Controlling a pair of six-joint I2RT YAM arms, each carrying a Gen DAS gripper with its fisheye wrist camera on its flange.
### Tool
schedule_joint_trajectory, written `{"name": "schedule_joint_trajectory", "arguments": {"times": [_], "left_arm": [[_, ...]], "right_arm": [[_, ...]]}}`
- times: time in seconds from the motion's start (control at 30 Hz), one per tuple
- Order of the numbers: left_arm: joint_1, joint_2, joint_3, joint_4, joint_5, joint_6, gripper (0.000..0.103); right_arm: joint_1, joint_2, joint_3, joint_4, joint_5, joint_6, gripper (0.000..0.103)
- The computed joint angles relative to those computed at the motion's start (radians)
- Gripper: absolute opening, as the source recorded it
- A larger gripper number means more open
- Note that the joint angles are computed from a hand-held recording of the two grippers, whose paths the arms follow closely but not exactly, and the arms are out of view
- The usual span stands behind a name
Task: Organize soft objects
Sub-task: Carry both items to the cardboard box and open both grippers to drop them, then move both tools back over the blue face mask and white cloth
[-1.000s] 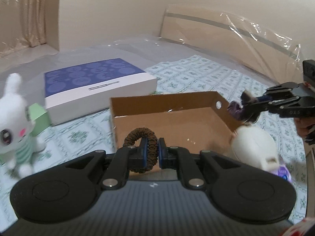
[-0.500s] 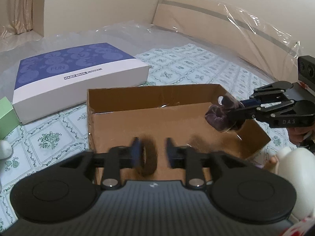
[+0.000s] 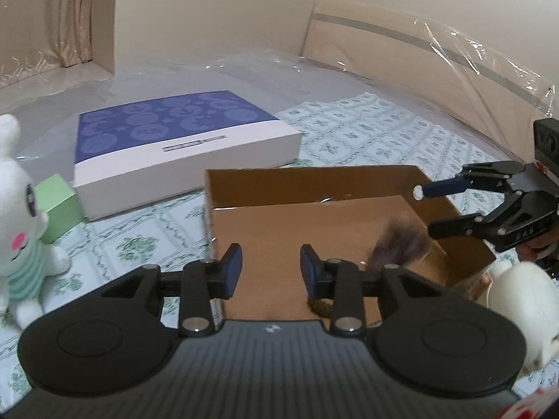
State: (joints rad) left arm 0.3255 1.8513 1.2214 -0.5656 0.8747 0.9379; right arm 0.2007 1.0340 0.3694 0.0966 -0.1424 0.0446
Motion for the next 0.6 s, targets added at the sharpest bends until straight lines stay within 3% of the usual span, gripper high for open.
{"name": "schedule_joint_trajectory", "arguments": {"times": [0.37,0.6], "left_arm": [[0.128,-0.118,-0.109,0.002,-0.009,0.031,0.032],[0.291,-0.269,-0.205,-0.091,-0.029,0.132,0.032]], "right_arm": [[0.061,-0.206,-0.02,-0.219,0.124,0.026,0.073],[0.244,-0.562,-0.009,-0.625,0.323,0.165,0.073]]}}
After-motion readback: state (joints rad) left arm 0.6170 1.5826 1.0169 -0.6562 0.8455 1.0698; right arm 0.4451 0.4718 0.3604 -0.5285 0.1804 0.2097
